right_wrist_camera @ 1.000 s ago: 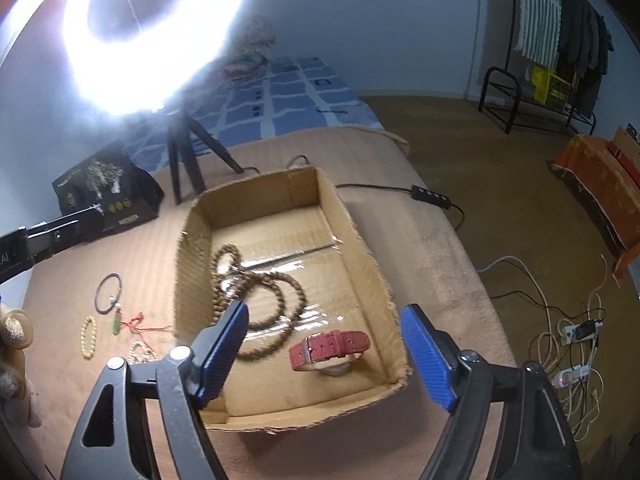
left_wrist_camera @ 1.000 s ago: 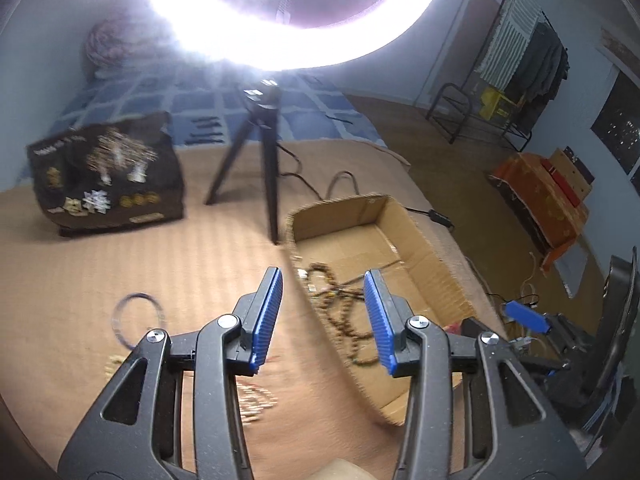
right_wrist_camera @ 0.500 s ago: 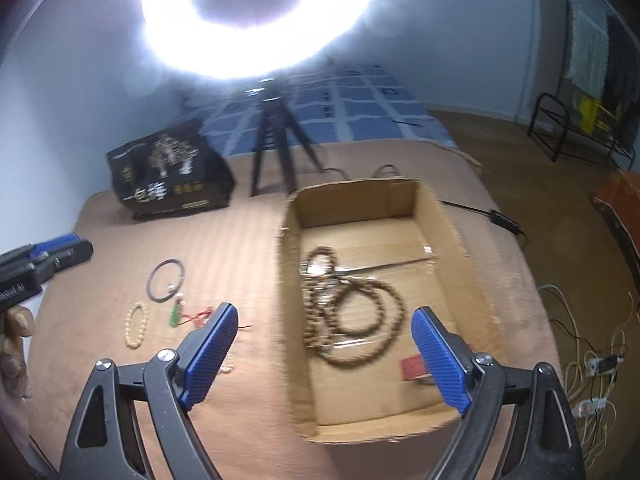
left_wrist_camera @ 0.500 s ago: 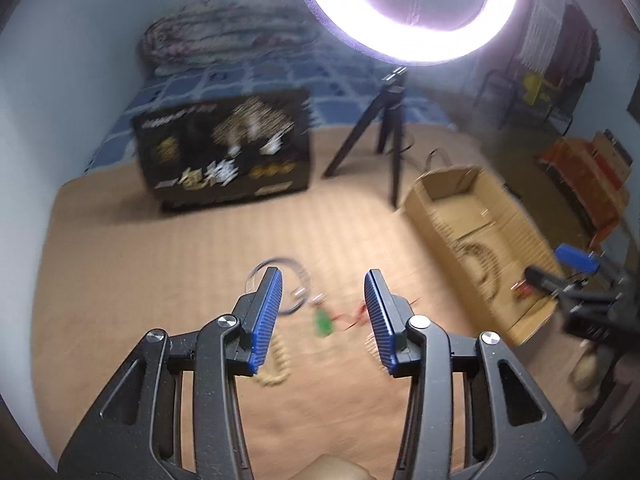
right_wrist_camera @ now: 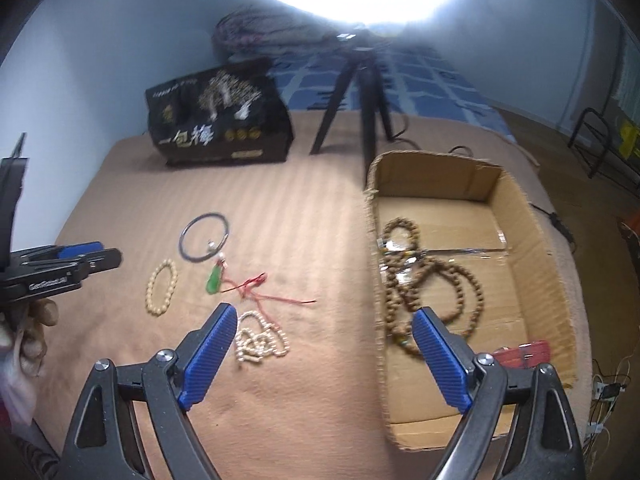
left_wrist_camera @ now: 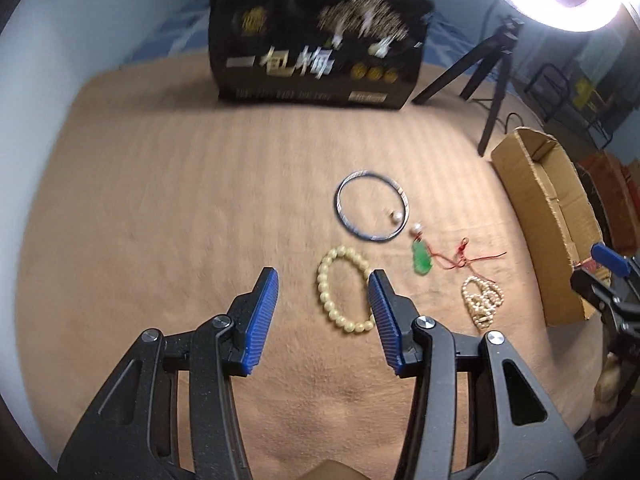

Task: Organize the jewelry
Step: 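Move the left tool to the pale yellow bracelet while the right tool approaches the pearl necklace, then close the left tool on the yellow bracelet while the right tool grasps the pearl necklace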

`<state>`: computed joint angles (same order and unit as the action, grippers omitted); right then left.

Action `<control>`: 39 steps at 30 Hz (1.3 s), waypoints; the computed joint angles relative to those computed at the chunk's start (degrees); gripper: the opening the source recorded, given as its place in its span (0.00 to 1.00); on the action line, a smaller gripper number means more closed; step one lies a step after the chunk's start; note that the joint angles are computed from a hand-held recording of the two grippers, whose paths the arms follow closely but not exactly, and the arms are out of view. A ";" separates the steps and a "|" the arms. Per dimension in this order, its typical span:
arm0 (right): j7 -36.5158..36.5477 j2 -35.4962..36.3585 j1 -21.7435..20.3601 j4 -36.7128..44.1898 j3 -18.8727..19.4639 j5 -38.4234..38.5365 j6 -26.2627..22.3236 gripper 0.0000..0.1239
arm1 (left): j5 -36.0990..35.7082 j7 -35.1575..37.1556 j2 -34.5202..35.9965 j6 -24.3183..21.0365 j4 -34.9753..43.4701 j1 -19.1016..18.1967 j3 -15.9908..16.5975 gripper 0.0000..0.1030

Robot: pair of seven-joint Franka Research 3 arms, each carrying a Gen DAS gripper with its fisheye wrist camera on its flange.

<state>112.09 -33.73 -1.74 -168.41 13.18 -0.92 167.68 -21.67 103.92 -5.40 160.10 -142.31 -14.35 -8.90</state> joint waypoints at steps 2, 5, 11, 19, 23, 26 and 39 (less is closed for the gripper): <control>-0.74 1.60 1.35 0.72 -0.62 0.41 0.17 0.73 | -1.08 -0.23 1.47 -0.99 0.46 0.25 0.23 0.45; -2.14 4.19 3.38 1.73 -1.89 1.38 0.47 0.71 | -5.70 1.31 3.70 -3.31 1.74 0.99 0.14 0.26; -6.32 10.94 9.03 4.80 -6.20 5.86 -0.18 0.61 | -11.23 3.59 6.33 -4.47 3.15 3.15 -1.85 0.22; -9.44 17.22 11.48 8.28 -7.03 8.28 -1.77 0.58 | -11.68 4.18 8.40 -3.72 4.30 4.21 -3.74 0.14; -5.95 19.95 8.84 9.88 -4.58 3.55 -2.59 0.58 | -10.52 3.68 9.35 -2.63 4.71 4.42 -4.49 0.10; -2.68 21.82 7.43 11.05 -3.78 -1.23 -3.42 0.57 | -8.62 2.54 9.92 -1.36 4.71 4.53 -4.89 0.07; 1.13 25.93 9.24 13.81 -7.03 -9.12 -4.48 0.51 | -7.49 2.18 11.03 1.86 4.72 5.47 -6.70 0.05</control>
<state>113.22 -7.80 7.50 -154.59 6.15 -10.04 163.20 -29.16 106.10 5.63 161.96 -137.59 -8.87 -15.61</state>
